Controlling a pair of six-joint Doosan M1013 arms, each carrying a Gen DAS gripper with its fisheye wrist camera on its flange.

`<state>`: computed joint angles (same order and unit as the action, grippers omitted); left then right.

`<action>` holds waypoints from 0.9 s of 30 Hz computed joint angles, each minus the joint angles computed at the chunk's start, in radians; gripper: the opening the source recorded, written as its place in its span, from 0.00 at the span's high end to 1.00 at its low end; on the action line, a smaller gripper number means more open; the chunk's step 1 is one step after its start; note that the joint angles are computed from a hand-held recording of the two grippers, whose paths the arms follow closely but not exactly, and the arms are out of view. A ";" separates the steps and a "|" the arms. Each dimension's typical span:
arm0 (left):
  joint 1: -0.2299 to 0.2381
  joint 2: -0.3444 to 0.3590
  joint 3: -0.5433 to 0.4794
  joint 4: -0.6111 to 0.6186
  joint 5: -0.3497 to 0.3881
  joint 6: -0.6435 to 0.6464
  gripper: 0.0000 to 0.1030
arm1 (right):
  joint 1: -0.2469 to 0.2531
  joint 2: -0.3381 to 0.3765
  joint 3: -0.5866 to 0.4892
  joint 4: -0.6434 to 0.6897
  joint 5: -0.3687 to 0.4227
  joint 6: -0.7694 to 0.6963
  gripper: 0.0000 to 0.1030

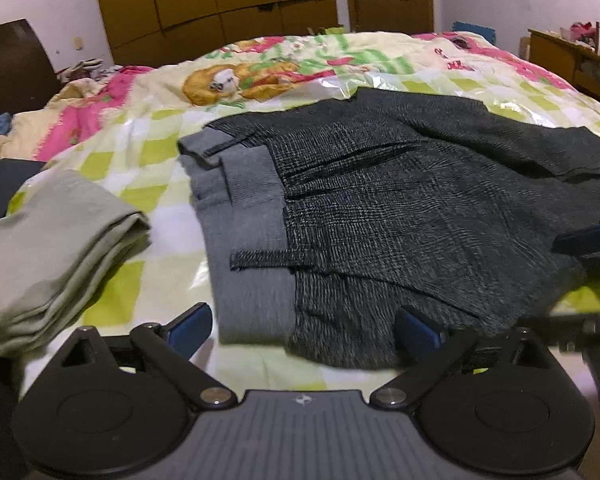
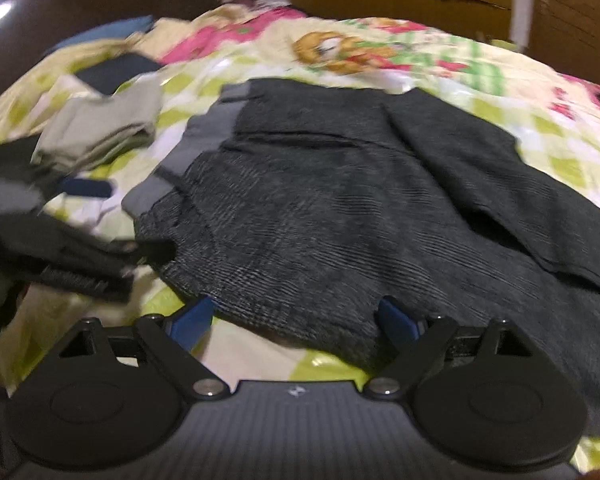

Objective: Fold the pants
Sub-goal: 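Move both tools to the trouser waistband and grasp its edge with both grippers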

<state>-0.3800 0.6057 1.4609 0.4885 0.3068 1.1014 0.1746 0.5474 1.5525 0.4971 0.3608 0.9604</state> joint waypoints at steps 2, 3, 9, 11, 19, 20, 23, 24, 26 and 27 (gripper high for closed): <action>0.006 0.010 -0.007 -0.056 -0.018 0.056 0.00 | 0.000 0.008 -0.006 0.036 0.004 -0.065 0.13; 0.009 0.012 -0.008 -0.095 -0.028 0.092 0.00 | 0.001 0.011 -0.010 0.051 0.007 -0.102 0.12; 0.028 0.002 -0.002 -0.336 -0.012 0.371 0.00 | -0.003 0.016 -0.025 0.165 0.073 -0.317 0.13; 0.035 0.004 -0.014 -0.430 0.014 0.456 0.00 | -0.004 0.018 -0.026 0.180 0.084 -0.349 0.15; 0.037 -0.002 -0.017 -0.361 0.044 0.434 0.26 | 0.011 0.037 -0.061 0.071 0.090 -0.268 0.34; 0.041 -0.001 -0.022 -0.372 0.057 0.450 0.29 | 0.013 0.034 -0.058 0.071 0.088 -0.281 0.39; 0.052 0.003 -0.039 -0.468 0.084 0.541 0.31 | 0.028 0.034 -0.057 0.009 0.071 -0.263 0.40; 0.051 0.003 -0.039 -0.461 0.087 0.545 0.31 | 0.030 0.036 -0.060 -0.004 0.069 -0.254 0.40; 0.054 -0.002 -0.029 -0.487 0.069 0.581 0.30 | 0.029 0.036 -0.064 0.008 0.079 -0.263 0.40; 0.061 -0.003 -0.026 -0.550 0.067 0.636 0.30 | 0.027 0.033 -0.061 0.031 0.084 -0.290 0.40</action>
